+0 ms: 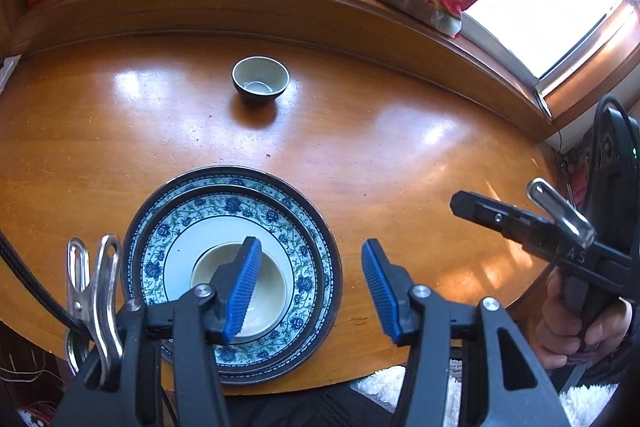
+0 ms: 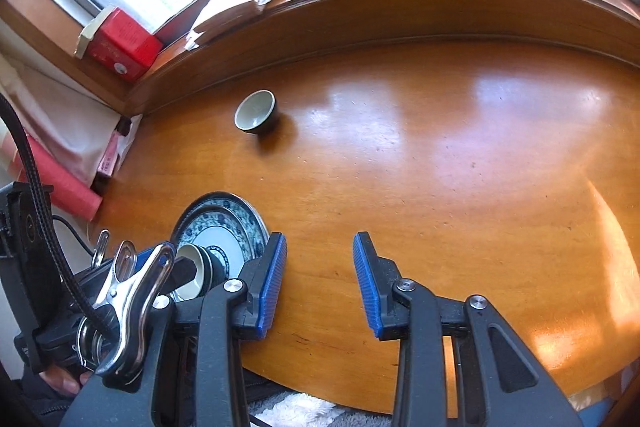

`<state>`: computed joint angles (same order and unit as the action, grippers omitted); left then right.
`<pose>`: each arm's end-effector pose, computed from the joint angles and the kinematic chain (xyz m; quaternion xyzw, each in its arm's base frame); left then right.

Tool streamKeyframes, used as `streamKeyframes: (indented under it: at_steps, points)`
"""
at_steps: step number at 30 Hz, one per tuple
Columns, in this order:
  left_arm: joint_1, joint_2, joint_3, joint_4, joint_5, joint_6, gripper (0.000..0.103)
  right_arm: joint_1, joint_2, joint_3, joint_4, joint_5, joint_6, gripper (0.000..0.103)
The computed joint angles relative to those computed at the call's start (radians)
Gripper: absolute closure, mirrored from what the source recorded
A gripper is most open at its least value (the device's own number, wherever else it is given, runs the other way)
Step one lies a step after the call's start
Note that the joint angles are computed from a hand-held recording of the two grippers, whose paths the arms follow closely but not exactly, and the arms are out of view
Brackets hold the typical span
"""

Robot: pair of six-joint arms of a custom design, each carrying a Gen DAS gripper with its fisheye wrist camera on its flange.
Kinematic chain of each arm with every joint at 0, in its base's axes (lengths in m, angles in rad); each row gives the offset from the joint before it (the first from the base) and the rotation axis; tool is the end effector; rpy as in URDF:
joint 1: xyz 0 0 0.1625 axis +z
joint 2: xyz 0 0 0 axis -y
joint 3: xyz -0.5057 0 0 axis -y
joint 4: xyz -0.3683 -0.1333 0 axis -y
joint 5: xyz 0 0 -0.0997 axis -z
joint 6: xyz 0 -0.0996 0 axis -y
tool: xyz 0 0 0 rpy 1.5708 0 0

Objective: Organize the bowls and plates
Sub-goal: 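Move both open grippers toward the last grey-green bowl on the table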

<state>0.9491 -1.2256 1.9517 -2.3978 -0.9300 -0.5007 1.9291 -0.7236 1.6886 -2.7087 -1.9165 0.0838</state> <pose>-0.1658 -0.5625 0.3244 0.0415 0.9471 -0.2079 0.2408 0.3398 -0.6235 0.1194 0.1196 -0.9742 0.1206 0.1485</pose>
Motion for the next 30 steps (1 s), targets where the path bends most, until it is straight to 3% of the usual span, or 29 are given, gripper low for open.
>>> streamKeyframes:
  at_steps: [6,10,13,16,18,22,27,30]
  points:
    - [-0.017,0.001,0.010,-0.033,0.030,0.012,0.048,0.000,-0.008,0.015,-0.048,0.028,-0.039,0.066]
    - [-0.055,-0.007,0.044,-0.106,0.099,0.063,0.048,0.008,-0.021,0.047,-0.151,0.078,-0.095,0.066]
    - [-0.089,-0.013,0.077,-0.182,0.149,0.111,0.048,0.024,-0.026,0.063,-0.219,0.057,-0.125,0.066]
    - [-0.116,-0.017,0.102,-0.245,0.200,0.142,0.048,0.027,-0.035,0.079,-0.267,0.085,-0.139,0.066]
    - [-0.126,-0.016,0.102,-0.231,0.240,0.119,0.048,0.029,-0.038,0.080,-0.271,0.094,-0.146,0.061]
    - [-0.141,-0.026,0.103,-0.186,0.300,0.072,0.043,0.033,-0.039,0.081,-0.284,0.082,-0.146,0.040]
    - [-0.176,-0.040,0.133,-0.255,0.385,0.087,0.028,0.029,-0.057,0.110,-0.346,0.099,-0.162,0.040]
    - [-0.181,-0.039,0.130,-0.232,0.407,0.076,0.027,0.028,-0.060,0.115,-0.351,0.099,-0.169,0.040]
